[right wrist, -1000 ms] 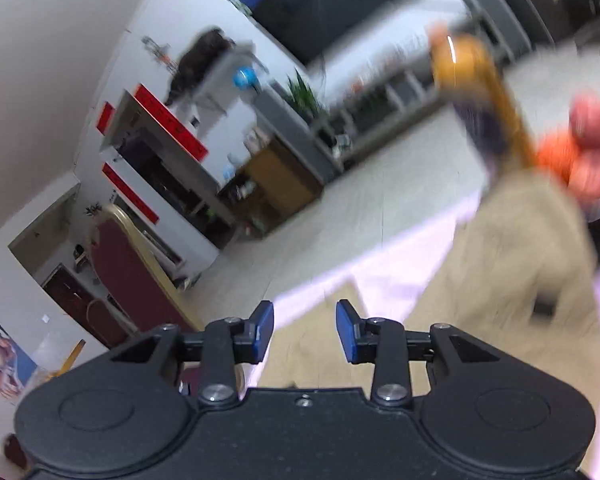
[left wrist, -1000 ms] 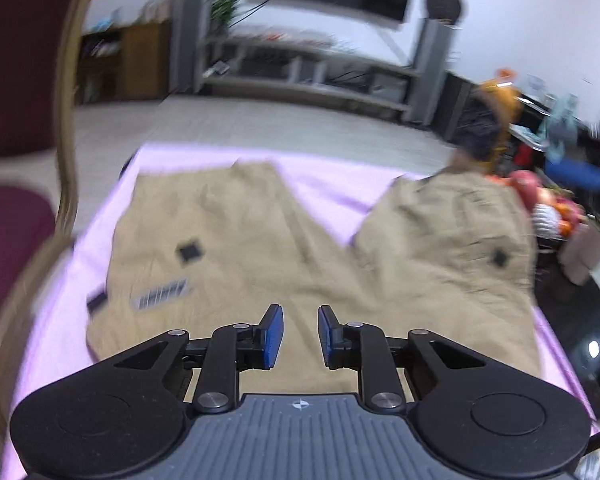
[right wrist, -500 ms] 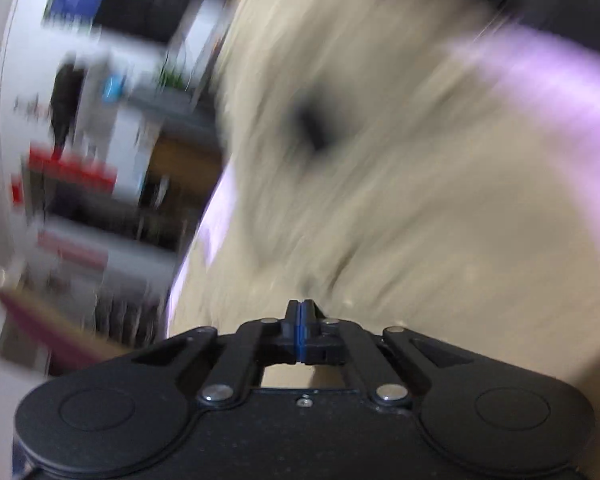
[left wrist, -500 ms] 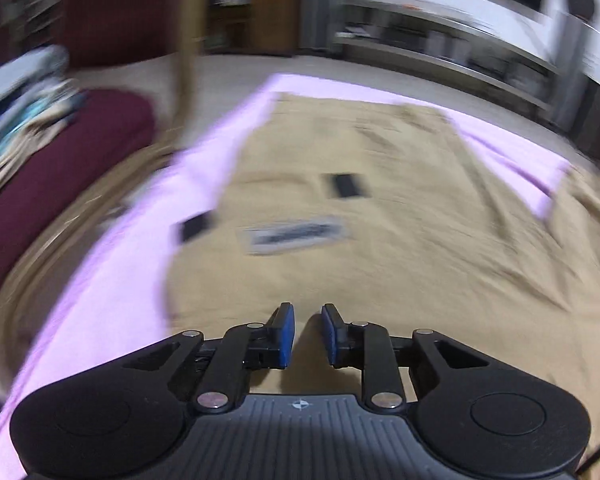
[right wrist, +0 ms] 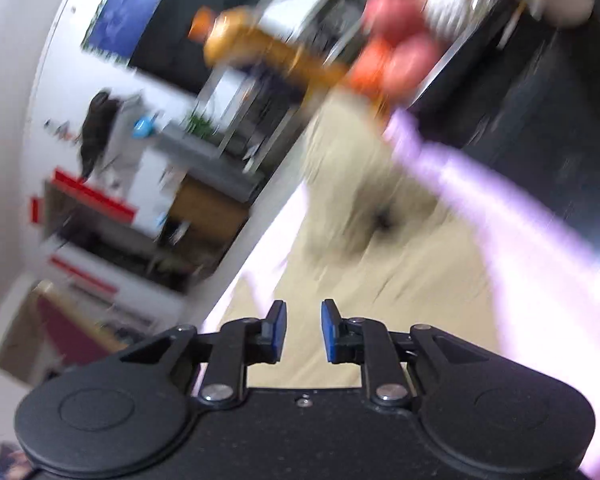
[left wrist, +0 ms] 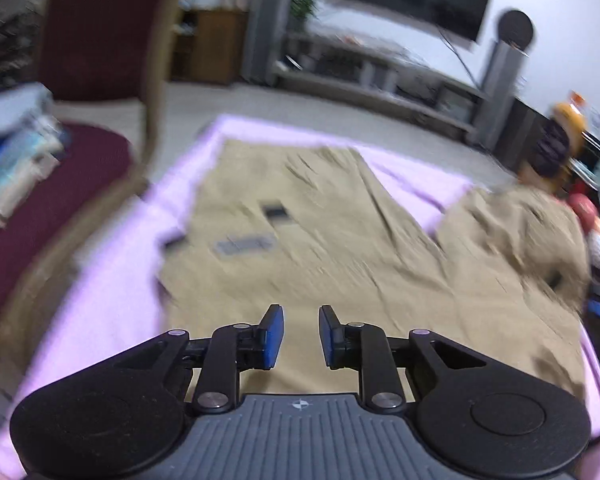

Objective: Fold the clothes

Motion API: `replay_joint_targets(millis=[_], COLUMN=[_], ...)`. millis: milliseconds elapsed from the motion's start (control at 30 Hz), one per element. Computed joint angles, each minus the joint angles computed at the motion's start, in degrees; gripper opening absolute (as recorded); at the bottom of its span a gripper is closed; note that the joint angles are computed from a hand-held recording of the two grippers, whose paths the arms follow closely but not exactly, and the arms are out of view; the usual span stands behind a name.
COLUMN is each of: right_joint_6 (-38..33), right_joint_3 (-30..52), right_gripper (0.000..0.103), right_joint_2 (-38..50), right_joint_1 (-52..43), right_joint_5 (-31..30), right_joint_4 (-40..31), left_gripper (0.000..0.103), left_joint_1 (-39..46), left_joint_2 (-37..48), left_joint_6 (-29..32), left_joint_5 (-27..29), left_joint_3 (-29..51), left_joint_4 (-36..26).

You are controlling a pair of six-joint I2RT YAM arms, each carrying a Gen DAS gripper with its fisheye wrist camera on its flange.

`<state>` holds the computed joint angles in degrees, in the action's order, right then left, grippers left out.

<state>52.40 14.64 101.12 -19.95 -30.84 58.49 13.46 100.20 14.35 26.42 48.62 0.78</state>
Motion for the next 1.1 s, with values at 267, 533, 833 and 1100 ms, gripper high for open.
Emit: replay_joint_targets(millis=[267, 533, 833, 1100], right_joint_6=[5.6, 5.1, 2.9, 17.6], right_joint_3=[7.5, -4.3, -11.1, -6.9], right_gripper=[0.0, 0.001, 0.02, 0.011], right_joint_2=[26.2, 15.2, -19.5, 22.1], right_joint_1=[9.3, -4.9, -3.4, 16.5], right_joint_5=[-1.8, 12.6, 0.1, 0.4], right_joint_4=[12.1, 10.7, -13.2, 21.1], left_gripper=[0.02, 0.017, 0.022, 0.013], left_joint_1=[-2.0, 2.9, 9.9, 8.0], left_joint_2=[8.7, 6.3, -7.9, -0.6], left_joint_6=[-0.8, -2.8, 10.1, 5.5], left_joint_5=[-10.7, -13.1, 9.6, -5.2], left_joint_3=[0.6, 0.8, -5.2, -3.5], left_joint_4=[6.4, 4.4, -11.6, -12.1])
